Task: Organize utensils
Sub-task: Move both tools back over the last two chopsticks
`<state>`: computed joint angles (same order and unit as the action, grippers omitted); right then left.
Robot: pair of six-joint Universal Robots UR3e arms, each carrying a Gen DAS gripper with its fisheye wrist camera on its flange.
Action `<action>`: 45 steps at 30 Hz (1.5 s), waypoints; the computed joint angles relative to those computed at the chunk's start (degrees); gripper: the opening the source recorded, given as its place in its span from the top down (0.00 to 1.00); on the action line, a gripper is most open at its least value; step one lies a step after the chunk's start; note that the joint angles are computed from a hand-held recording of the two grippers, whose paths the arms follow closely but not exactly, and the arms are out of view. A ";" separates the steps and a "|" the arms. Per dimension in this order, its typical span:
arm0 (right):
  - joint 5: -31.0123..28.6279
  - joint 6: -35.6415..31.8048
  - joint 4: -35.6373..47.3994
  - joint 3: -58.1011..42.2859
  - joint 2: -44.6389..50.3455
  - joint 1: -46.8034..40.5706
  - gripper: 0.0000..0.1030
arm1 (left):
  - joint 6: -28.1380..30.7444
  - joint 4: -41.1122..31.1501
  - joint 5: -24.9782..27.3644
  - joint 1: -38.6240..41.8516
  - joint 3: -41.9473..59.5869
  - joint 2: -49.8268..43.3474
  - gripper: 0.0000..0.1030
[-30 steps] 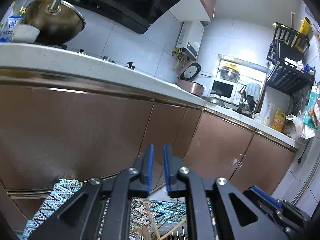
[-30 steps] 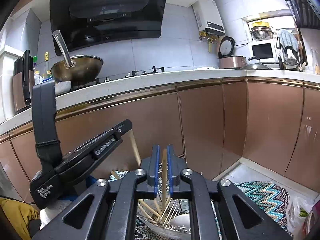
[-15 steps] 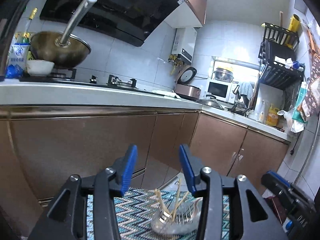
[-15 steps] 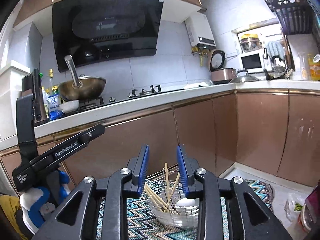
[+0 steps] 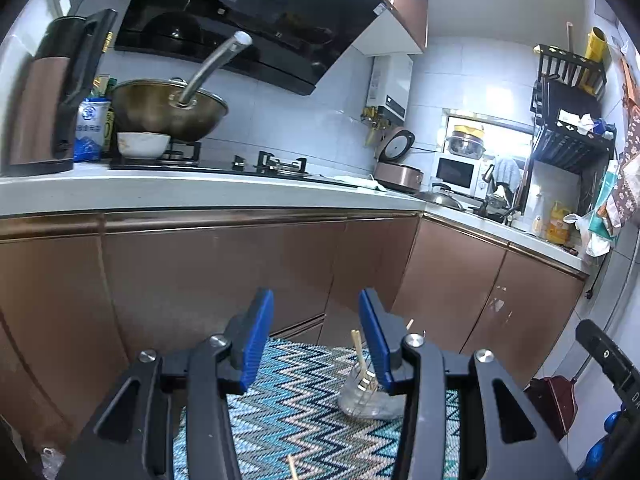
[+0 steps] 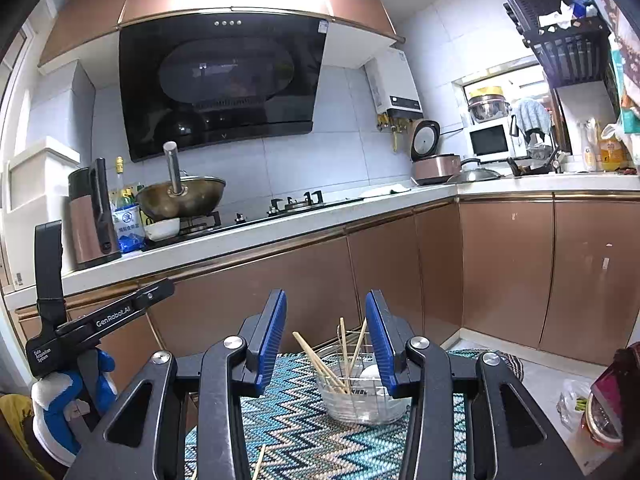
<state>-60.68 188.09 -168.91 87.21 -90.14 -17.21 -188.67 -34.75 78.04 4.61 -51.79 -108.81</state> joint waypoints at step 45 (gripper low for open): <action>5.35 -6.74 12.24 14.47 -15.85 -1.56 0.60 | 11.91 -18.82 -9.68 13.19 -21.86 16.90 0.58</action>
